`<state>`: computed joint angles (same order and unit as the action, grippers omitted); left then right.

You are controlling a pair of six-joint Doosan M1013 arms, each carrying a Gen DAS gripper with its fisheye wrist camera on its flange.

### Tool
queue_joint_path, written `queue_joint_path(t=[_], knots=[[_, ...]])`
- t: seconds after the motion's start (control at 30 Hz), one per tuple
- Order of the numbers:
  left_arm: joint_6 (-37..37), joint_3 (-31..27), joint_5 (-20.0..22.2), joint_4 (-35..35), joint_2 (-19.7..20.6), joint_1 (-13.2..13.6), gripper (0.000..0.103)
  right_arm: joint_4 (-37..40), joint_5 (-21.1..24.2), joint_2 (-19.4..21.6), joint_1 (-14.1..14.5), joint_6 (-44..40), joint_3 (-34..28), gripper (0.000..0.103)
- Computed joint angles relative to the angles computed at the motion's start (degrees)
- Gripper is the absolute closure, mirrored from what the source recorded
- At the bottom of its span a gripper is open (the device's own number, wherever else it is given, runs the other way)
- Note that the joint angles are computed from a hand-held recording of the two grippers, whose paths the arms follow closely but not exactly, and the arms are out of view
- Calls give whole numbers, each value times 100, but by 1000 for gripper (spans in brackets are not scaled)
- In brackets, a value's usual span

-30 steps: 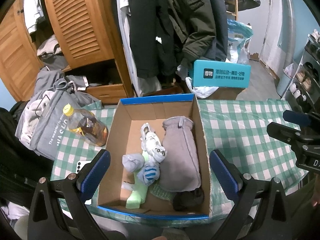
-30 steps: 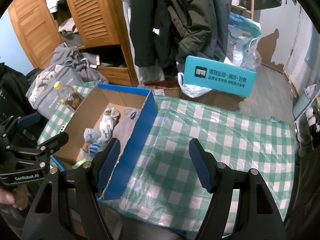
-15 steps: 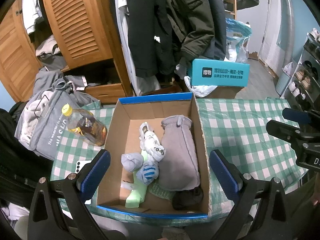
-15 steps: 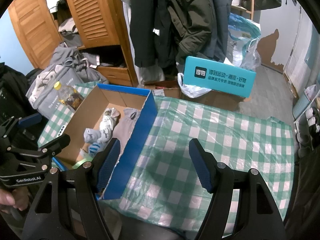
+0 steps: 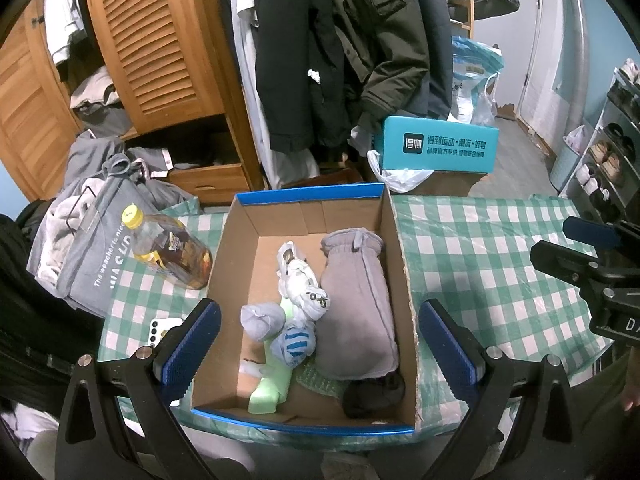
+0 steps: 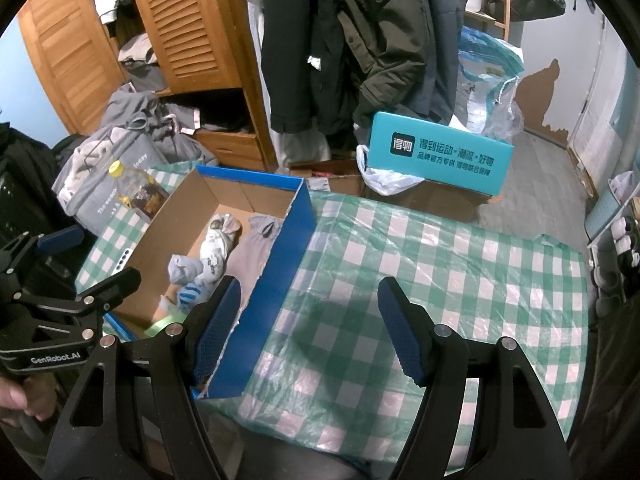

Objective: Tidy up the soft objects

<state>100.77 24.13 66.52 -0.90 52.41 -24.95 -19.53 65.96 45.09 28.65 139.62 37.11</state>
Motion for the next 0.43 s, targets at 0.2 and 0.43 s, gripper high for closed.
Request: queue_joint_path(t=[0.2,0.43], knots=[[29,167,-137,-25,-81,-3,3,8,6,4,-4,-13,-13,32],[10,322,-173,-31,-158,-20,3,8,8,7,-1,-17,-20,32]])
